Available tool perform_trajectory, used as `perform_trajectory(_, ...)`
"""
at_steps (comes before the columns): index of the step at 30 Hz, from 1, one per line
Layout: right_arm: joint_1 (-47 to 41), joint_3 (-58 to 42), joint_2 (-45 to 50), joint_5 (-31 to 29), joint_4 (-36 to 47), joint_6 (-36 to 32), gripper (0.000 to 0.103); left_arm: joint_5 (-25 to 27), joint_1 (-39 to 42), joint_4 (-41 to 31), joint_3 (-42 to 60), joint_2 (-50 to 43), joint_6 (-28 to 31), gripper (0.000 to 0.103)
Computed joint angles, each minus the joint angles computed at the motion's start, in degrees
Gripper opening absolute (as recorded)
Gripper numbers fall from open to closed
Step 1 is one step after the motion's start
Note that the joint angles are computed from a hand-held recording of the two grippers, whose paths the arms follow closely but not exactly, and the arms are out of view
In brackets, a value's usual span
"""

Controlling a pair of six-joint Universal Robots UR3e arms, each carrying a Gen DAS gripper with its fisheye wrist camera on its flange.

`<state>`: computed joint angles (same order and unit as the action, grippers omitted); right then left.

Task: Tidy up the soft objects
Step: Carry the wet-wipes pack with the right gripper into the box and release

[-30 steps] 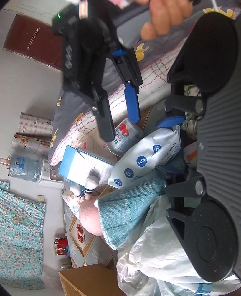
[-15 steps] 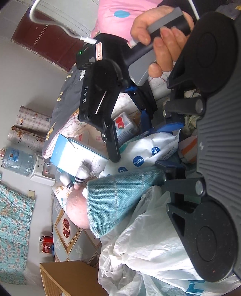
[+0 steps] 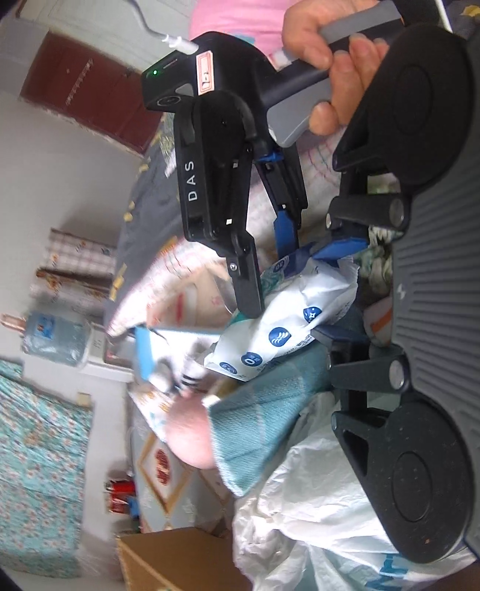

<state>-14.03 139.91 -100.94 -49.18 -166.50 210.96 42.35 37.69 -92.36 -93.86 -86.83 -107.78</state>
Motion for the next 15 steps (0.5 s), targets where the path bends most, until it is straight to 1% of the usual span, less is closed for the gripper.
perform_trajectory(3, -0.08, 0.15, -9.79, -1.66, 7.03, 0.18, 0.058, -2.11, 2.71, -8.31, 1.66, 2.79, 6.26, 0.04)
perform_trajectory(4, -1.18, 0.01, -14.65, -1.46, 11.74, -0.96, 0.058, -2.89, 3.8, -11.59, 2.52, 3.7, 8.72, 0.04)
perform_trajectory(6, -0.09, -1.7, -19.63, -3.04, 15.54, -0.04, 0.058, -4.56, 6.58, -19.59, 5.04, 5.17, 14.72, 0.04)
perform_trajectory(7, -0.8, -2.18, -23.77, -2.8, 19.44, -0.91, 0.058, -5.32, 8.19, -24.22, 6.89, 5.53, 18.01, 0.04)
perform_trajectory(8, -0.02, -3.48, -25.64, -3.51, 21.03, -0.54, 0.058, -5.99, 9.79, -28.69, 8.86, 5.7, 21.2, 0.04)
perform_trajectory(11, 5.65, -8.35, -24.88, -7.61, 19.3, 2.92, 0.058, -7.63, 15.34, -43.24, 16.42, 5.02, 32.31, 0.04)
perform_trajectory(13, 11.37, -12.94, -21.03, -11.49, 16.22, 5.95, 0.058, -8.23, 18.99, -51.77, 22.31, 3.3, 38.72, 0.04)
perform_trajectory(15, 17.03, -17.77, -15.16, -14.81, 12.09, 8.14, 0.058, -8.84, 21.9, -57.8, 28.5, 0.89, 42.29, 0.04)
